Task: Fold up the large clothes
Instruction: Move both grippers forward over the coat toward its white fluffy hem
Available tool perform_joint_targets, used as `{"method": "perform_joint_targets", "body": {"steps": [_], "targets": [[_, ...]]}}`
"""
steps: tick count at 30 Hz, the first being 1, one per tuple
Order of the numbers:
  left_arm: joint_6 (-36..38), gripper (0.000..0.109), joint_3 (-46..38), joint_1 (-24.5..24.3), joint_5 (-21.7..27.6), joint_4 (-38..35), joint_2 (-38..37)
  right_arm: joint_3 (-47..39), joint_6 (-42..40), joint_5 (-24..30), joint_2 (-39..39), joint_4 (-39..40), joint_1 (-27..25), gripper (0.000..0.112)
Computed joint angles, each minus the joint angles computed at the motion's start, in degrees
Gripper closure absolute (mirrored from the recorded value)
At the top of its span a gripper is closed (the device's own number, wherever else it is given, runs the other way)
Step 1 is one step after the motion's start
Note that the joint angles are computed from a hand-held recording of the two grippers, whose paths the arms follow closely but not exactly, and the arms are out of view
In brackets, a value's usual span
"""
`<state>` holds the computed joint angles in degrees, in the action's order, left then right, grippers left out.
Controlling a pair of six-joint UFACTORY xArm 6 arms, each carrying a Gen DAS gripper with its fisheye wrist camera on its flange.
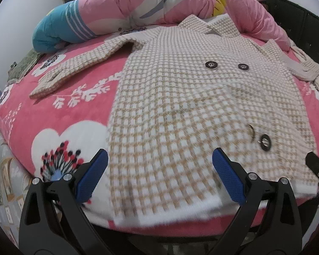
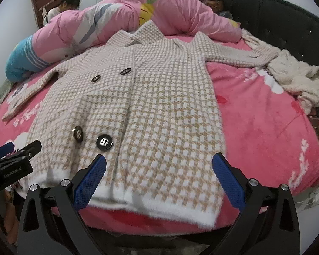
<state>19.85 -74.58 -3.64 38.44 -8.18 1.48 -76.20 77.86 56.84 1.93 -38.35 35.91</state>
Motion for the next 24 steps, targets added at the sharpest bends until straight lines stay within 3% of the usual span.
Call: {"method": "perform_joint_targets", "body": {"steps": [6,11,20,24], "targets": [[0.9,0.013,-5.4,0.0,-1.2,0.8,7.4,0.7,-0.9,-4.2,1.7,0.8,-4.5,0.015],[2.4,0.013,-7.7,0.0,-0.5,0.7,10.9,2.5,-7.8,-8.8,3.6,8.3,-8.1,0.015],[5.4,0.012,-7.1,0.4,-1.2,-2.0,11.1,6.3,-10.4,-12.1,1.9,6.5,-7.4,0.015],[6.4,0.012,-4.9,0.4,-3.8,-1.8,10.2,8.1,-10.9,-15.0,0.9,7.0,-8.2,0.015]]}}
